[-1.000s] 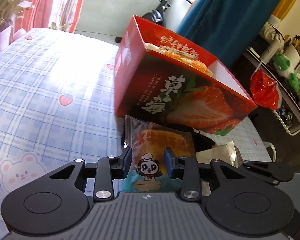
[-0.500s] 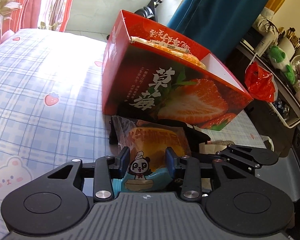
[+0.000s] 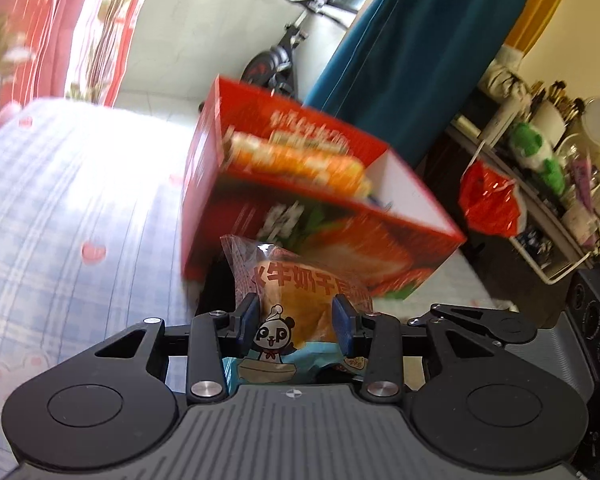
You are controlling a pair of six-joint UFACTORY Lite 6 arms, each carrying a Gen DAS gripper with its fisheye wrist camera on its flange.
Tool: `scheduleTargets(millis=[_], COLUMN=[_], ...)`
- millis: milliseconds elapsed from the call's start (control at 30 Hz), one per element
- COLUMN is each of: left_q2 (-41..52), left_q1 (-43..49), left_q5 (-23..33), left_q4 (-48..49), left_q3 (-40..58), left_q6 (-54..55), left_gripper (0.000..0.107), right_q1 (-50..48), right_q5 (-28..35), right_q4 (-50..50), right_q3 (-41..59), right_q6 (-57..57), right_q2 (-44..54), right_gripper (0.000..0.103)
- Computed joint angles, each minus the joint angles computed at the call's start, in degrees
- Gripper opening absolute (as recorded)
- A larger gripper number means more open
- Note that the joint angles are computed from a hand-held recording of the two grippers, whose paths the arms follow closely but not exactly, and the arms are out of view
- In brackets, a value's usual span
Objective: Organize soft objects
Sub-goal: 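Carry the bread packet over the red box and open the left tool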
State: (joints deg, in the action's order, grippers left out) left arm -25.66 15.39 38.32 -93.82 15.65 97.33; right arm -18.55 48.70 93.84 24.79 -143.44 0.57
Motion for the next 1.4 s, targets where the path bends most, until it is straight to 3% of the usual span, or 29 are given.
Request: scheduleTargets(millis=[133, 233, 567, 700, 1067, 1133, 1233, 1333, 1400], left_q2=[-5.8, -4.5, 21.1, 31.5, 52.7, 55.8, 59.3, 60.2, 60.1], left_q1=[-4.4, -9.8, -23.4, -26.7, -29.0, -29.8, -29.7, -29.4, -29.7], left_q5=[-2.5, -5.6, -8.9, -9.8, -12.4, -15.4, -17.7, -18.3, -19.0], left_q4=[1.2, -0.5, -17.1, -20.0, -13.7, -6.9, 2.3, 6.4, 8.8], left_q3=[1.8, 6.0, 29.3, 38.9, 58.8, 63.0, 66.8, 67.6, 67.8], left_q6=[-5.8, -7.2, 3.0, 3.8, -5.2, -10.6, -19.7, -23.3, -25.6], left_gripper=[0.04, 0.04, 0.04, 0.04, 0.04, 0.039, 0.026, 0.026, 0.026], right_q1=[-4.2, -7.1, -13.5, -13.3, -10.1, -9.3, -7.5, -7.8, -7.7], right_q5=[3.8, 6.2, 9.1, 6.8, -0.3, -1.6, -4.9, -4.2, -4.4], right_q4=[-6.3, -9.5, -11.9, -12.3, -13.9, -14.0, -11.4, -10.9, -11.2], right_q3=[3.4, 7.6, 29.3, 39.5, 56.1, 57.9, 58.5, 58.6, 58.4], right_q6=[5.2, 8.3, 12.2, 13.0, 14.1, 14.1, 12.8, 12.5, 12.6], right_q2=[-3.0, -3.3, 9.4, 17.0, 33.2, 35.3, 37.0, 37.8, 37.7], right_gripper=[0.042, 0.042, 0.042, 0.042, 0.042, 0.041, 0.041, 0.04, 0.03])
